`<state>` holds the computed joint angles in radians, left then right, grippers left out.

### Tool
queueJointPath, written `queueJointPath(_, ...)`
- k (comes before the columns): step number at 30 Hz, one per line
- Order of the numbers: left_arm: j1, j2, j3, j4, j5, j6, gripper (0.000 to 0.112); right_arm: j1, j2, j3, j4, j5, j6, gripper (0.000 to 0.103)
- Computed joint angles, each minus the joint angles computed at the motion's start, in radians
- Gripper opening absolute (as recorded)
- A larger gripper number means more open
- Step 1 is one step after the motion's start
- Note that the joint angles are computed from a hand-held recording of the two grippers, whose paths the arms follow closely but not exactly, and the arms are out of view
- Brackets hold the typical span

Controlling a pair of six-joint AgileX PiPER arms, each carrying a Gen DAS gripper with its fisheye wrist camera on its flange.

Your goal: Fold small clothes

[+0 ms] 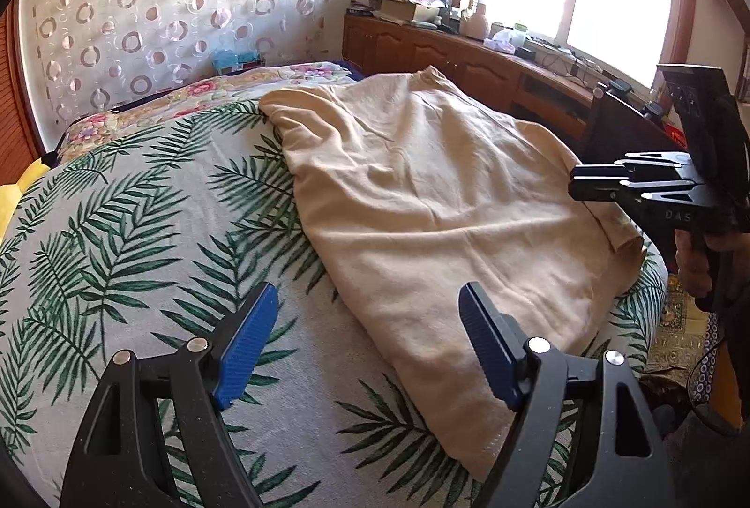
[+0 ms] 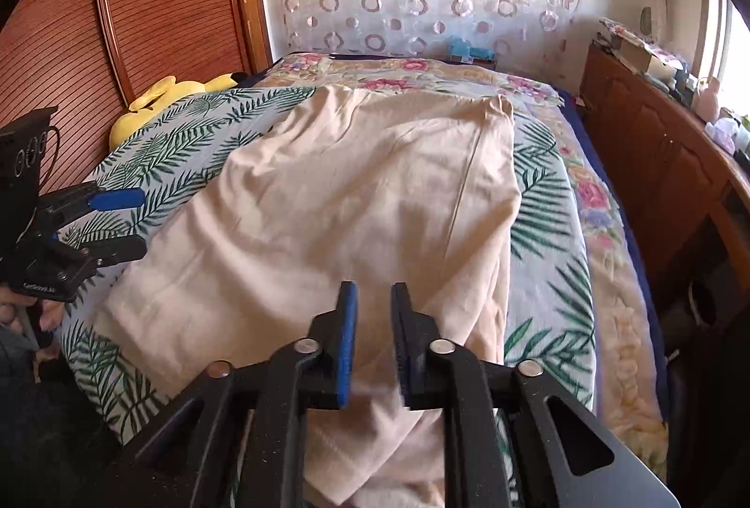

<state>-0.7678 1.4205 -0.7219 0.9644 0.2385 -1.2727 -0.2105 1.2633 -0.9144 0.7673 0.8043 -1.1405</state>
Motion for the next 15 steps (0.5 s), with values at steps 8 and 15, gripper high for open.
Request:
queueJointPath(8, -0.028, 0.012, -0.003, -0.033, 0.015, 0.027, 0.08, 0.011, -0.109, 0.071, -0.112, -0.02, 0.096, 0.037)
queueJointPath(15, -0.025, 0.017, 0.002, -0.031, 0.01, 0.024, 0.08, 0.017, -0.15, 0.106, -0.247, -0.048, 0.209, 0.037)
